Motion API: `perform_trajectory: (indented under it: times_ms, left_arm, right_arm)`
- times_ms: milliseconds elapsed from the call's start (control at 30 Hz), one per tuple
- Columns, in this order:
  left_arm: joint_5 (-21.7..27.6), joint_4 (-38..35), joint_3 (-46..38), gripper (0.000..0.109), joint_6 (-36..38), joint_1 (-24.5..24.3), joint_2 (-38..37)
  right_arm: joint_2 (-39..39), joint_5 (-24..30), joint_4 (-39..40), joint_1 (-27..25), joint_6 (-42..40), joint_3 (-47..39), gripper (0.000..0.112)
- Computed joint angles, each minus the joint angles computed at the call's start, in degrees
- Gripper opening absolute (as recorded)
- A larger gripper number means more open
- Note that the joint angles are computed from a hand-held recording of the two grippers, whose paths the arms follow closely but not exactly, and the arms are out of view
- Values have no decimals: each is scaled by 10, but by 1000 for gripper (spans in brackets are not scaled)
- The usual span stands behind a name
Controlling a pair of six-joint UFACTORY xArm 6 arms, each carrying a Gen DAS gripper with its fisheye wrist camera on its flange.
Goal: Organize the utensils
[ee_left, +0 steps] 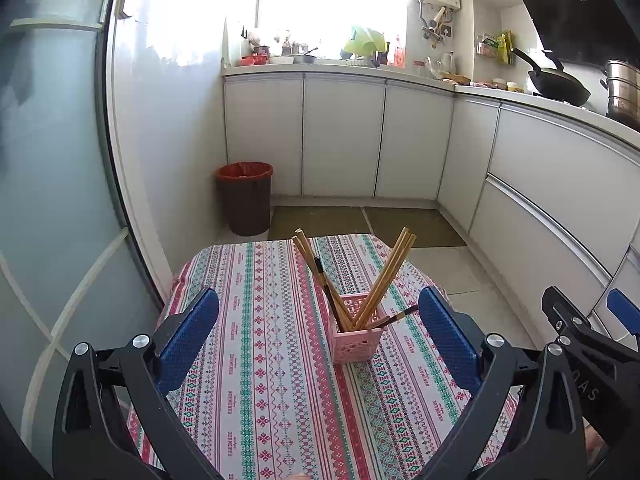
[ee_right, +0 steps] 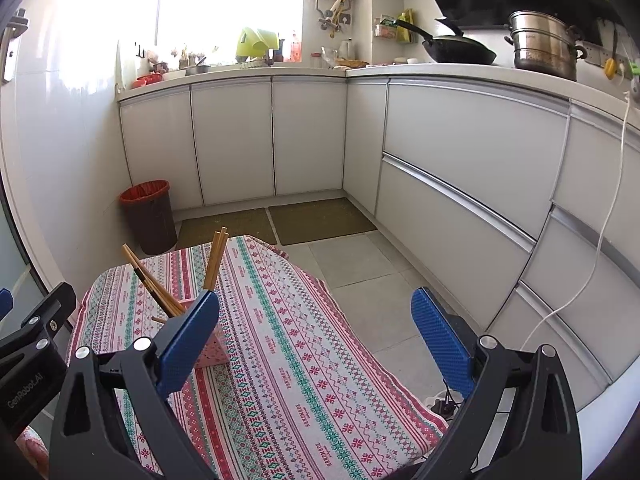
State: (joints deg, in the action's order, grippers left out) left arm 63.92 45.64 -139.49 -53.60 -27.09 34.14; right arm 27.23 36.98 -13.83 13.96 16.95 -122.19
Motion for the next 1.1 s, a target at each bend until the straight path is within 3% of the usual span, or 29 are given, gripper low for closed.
perform_trajectory:
  times_ms: [667,867,1100]
  left_arm:
    - [18,-4,-24,96,7,-2,17]
    - [-23,-44,12,96,4,8,-5]
    - [-54,14,61,92,-26,4,-32]
  right_arm:
    - [10,18,9,3,-11,-16,94]
    - [8,23,18,3,-20,-14,94]
    - [13,33,27,2,-23,-24,94]
